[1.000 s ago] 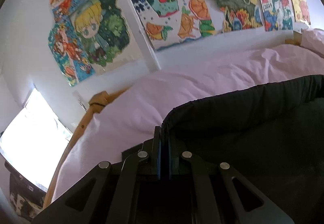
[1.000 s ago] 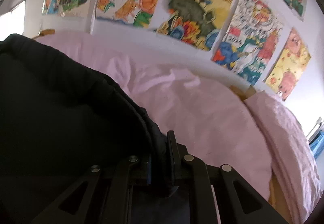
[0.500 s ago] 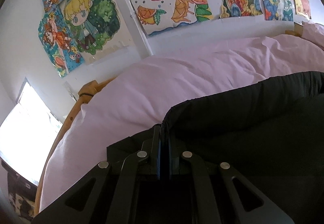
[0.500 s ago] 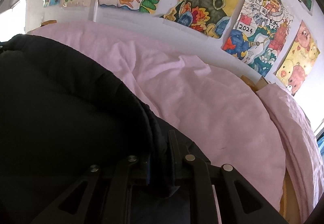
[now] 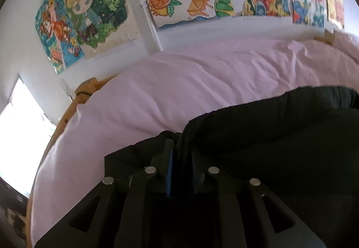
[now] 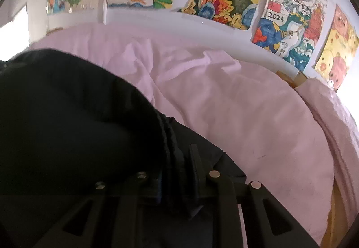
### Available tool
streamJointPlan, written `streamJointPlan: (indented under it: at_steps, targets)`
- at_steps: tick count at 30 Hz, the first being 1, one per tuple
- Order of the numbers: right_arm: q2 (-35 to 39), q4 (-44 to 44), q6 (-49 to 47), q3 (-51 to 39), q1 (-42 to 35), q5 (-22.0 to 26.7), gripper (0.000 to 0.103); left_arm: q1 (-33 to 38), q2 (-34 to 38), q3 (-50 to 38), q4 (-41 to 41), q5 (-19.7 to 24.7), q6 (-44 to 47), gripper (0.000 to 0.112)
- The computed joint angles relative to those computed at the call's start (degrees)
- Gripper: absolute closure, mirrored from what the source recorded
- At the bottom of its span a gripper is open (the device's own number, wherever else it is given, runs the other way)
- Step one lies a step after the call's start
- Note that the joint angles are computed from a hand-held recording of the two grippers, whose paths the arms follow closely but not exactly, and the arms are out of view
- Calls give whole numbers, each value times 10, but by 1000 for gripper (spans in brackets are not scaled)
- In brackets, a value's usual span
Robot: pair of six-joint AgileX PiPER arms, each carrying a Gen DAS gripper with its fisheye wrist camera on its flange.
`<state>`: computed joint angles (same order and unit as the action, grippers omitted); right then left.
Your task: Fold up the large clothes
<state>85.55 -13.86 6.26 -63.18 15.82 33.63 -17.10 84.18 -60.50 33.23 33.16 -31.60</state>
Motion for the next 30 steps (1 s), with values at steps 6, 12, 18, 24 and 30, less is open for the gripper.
streamJointPlan:
  at_steps: [6, 12, 18, 24, 30]
  targets:
    - [-31, 12, -11, 3, -18, -11, 28, 12, -79, 38, 27, -35, -65, 28]
    - [-61, 64, -19, -22, -54, 5, 24, 3, -141, 47, -45, -47, -27, 22]
    - [-75, 189, -83, -43, -23, 33, 17, -83, -122, 31, -49, -20, -20, 19]
    - [-8, 118, -52, -65, 63, 27, 17, -126, -38, -1, 26, 22, -61, 18]
    - [65, 136, -69, -82, 41, 12, 9, -66, 29, -15, -37, -21, -25, 10]
